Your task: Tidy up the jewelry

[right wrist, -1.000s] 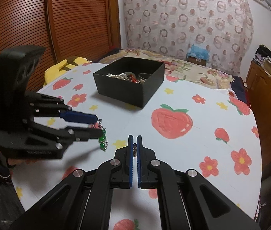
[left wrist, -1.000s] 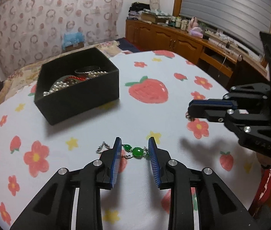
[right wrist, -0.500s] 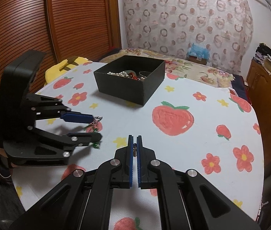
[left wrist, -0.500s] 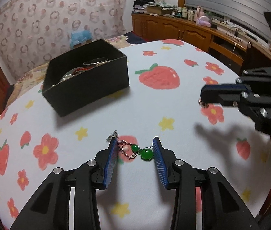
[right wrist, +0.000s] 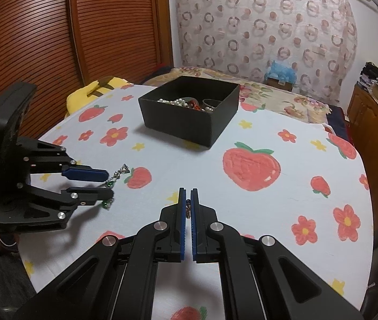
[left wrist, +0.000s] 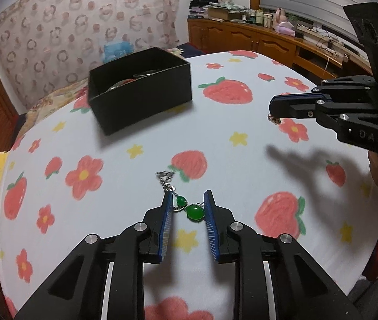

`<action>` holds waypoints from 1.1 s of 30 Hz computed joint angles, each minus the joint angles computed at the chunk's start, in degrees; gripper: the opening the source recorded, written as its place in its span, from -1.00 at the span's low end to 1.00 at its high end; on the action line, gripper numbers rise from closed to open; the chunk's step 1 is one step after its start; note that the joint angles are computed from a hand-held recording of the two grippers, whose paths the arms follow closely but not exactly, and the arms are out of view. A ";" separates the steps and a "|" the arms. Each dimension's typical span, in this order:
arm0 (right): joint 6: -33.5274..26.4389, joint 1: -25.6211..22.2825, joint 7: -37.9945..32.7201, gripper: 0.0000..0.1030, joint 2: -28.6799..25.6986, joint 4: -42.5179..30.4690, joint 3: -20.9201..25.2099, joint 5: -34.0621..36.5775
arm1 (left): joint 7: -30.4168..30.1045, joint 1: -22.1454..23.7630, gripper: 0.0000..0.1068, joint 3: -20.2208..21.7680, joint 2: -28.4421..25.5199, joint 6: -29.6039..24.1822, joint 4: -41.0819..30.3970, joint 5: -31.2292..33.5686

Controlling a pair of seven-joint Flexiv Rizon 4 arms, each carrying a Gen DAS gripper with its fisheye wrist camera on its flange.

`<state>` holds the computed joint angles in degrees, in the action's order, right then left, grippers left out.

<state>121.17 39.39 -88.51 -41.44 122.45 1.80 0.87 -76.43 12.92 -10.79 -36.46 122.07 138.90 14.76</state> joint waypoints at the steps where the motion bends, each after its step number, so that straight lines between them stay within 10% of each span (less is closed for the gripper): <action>1: -0.08 0.12 0.00 -0.92 -0.03 -0.08 -0.03 0.07 | -0.23 0.69 -0.58 -0.25 -0.05 0.29 0.32 0.44; 33: -2.66 -1.21 0.74 -0.92 1.61 -5.26 1.34 -3.26 | -9.57 25.70 -0.80 -20.08 3.26 -2.05 -2.80 14.14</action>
